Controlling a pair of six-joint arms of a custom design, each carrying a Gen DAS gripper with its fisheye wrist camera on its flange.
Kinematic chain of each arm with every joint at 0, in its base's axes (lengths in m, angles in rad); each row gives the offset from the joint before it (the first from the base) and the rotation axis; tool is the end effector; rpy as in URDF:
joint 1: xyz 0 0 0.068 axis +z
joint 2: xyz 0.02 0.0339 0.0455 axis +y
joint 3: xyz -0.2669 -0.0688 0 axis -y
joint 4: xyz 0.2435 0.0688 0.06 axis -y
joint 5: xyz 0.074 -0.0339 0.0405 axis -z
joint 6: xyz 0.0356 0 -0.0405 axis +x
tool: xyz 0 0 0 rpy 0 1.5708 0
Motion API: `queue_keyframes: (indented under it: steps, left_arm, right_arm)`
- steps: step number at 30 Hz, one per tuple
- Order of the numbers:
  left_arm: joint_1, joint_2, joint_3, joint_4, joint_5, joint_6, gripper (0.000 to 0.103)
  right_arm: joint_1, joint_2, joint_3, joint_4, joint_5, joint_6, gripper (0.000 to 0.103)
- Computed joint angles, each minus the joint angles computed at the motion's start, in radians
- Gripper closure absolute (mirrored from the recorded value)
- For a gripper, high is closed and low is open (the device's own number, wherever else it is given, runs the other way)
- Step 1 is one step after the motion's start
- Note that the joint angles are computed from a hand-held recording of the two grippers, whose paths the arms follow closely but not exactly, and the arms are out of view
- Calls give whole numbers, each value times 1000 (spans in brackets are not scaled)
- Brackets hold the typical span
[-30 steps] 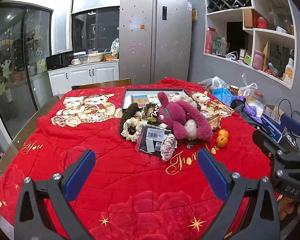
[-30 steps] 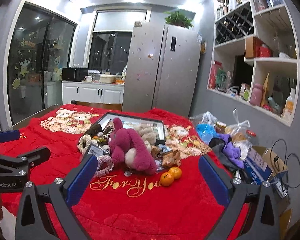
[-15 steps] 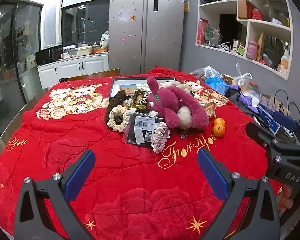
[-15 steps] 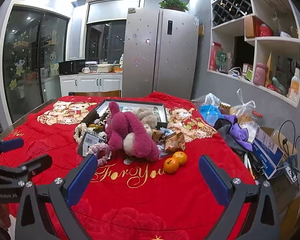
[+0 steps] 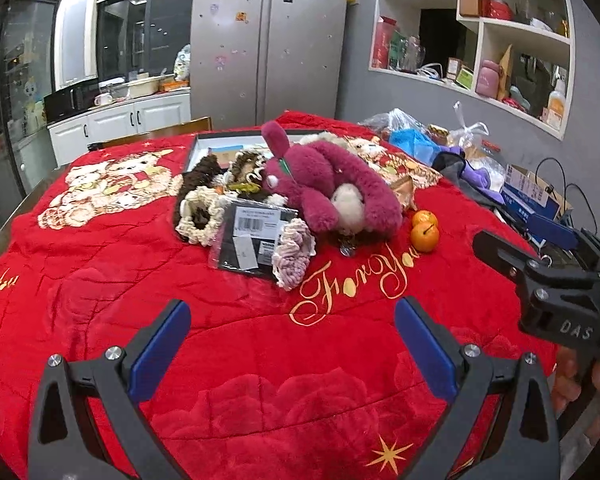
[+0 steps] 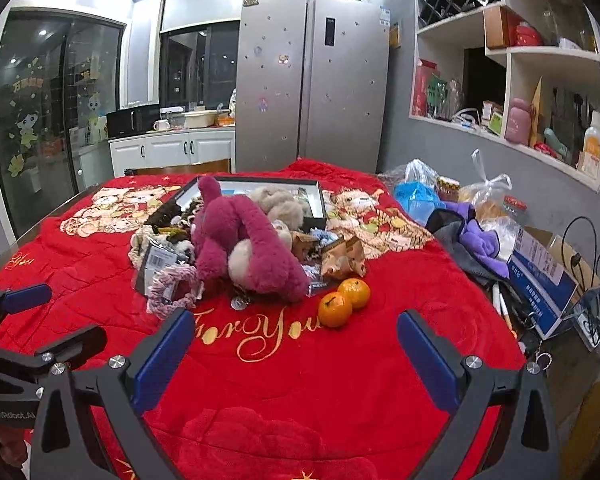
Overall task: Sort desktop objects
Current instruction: 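Move both tools toward the pile of items on the quilt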
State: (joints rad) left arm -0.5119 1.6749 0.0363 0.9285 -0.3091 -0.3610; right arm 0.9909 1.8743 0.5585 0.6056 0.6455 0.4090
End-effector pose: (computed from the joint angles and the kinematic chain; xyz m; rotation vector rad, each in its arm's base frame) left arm 0.1561 -0.0753 0.0616 0.0091 2.2435 -0.1183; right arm 0.1806 0.2366 0.0809 -0.2929 2.0994 0.0835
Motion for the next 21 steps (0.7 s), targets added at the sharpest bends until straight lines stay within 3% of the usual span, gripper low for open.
queue_keyframes:
  steps: [9, 21]
  left_arm:
    - [92, 182, 114, 40, 103, 33, 0]
    - [184, 318, 341, -124, 197, 97, 0]
  right_arm:
    - [-113, 104, 60, -15, -109, -6, 0]
    - [-257, 266, 237, -89, -240, -18, 0]
